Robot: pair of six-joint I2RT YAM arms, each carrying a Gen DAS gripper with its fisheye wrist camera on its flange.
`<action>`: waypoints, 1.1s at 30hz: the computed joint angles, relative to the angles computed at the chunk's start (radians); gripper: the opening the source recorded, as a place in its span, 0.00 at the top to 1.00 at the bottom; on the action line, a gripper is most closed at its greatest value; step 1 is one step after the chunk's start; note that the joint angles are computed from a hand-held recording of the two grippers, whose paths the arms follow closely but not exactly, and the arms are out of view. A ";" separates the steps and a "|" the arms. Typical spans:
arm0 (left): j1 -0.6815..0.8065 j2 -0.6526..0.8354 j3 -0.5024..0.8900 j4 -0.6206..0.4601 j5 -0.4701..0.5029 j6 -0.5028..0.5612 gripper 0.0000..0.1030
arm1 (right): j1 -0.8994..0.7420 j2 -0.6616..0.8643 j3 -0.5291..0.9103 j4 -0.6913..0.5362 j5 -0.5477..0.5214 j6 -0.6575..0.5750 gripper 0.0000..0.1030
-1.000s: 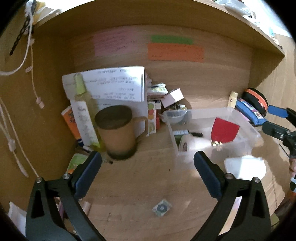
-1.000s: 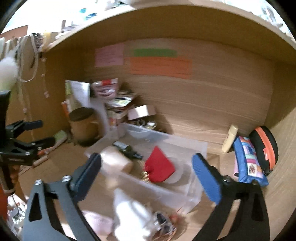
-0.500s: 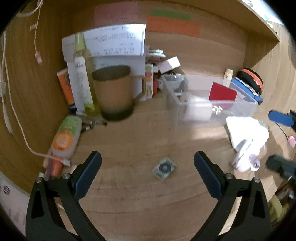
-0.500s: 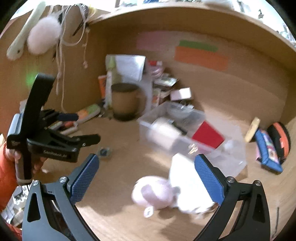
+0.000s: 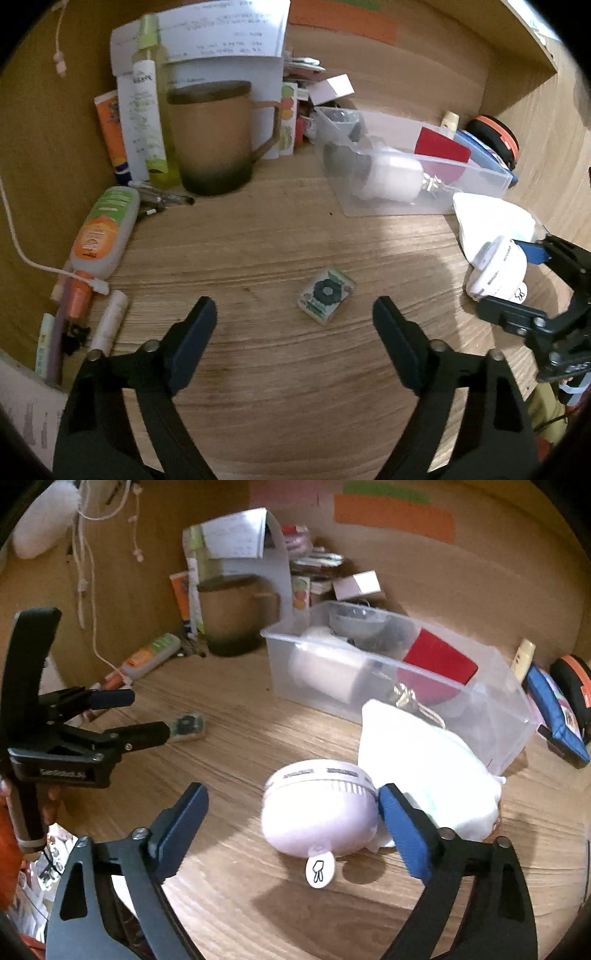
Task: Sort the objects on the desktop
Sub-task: 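Grasp the pink round fan with the right gripper while the left grips the square badge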
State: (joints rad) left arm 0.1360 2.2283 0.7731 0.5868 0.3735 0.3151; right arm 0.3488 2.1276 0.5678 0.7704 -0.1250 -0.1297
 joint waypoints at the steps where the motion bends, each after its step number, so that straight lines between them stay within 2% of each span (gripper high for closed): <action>1: -0.003 0.004 0.007 -0.005 -0.002 -0.004 0.18 | 0.001 0.010 0.014 -0.015 0.003 -0.001 0.25; 6: -0.019 0.020 0.043 -0.037 -0.003 -0.014 0.21 | 0.010 0.031 0.046 -0.058 0.008 -0.012 0.39; 7: -0.026 0.025 0.056 -0.052 -0.007 -0.016 0.23 | 0.008 0.032 0.046 -0.057 -0.004 -0.011 0.39; 11: -0.053 0.046 0.099 -0.107 -0.034 -0.007 0.39 | 0.007 0.037 0.036 -0.033 -0.018 -0.017 0.39; 15: -0.066 0.053 0.120 -0.135 -0.059 -0.011 0.40 | -0.006 0.038 0.034 -0.031 -0.068 -0.012 0.39; 19: -0.083 0.059 0.117 -0.114 -0.098 -0.020 0.41 | -0.017 0.038 0.027 -0.023 -0.099 -0.015 0.39; 21: -0.100 0.064 0.101 -0.073 -0.132 -0.009 0.45 | -0.023 0.036 0.020 -0.013 -0.111 -0.016 0.39; 29: -0.109 0.068 0.085 -0.035 -0.127 -0.010 0.62 | -0.060 0.011 -0.003 0.005 -0.150 -0.018 0.39; 33: -0.121 0.068 0.064 0.013 -0.165 -0.023 0.62 | -0.089 -0.009 -0.020 0.014 -0.171 -0.022 0.39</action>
State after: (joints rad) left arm 0.0146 2.2965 0.8374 0.5996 0.2080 0.2924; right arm 0.2597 2.1186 0.5482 0.7848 -0.2958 -0.1517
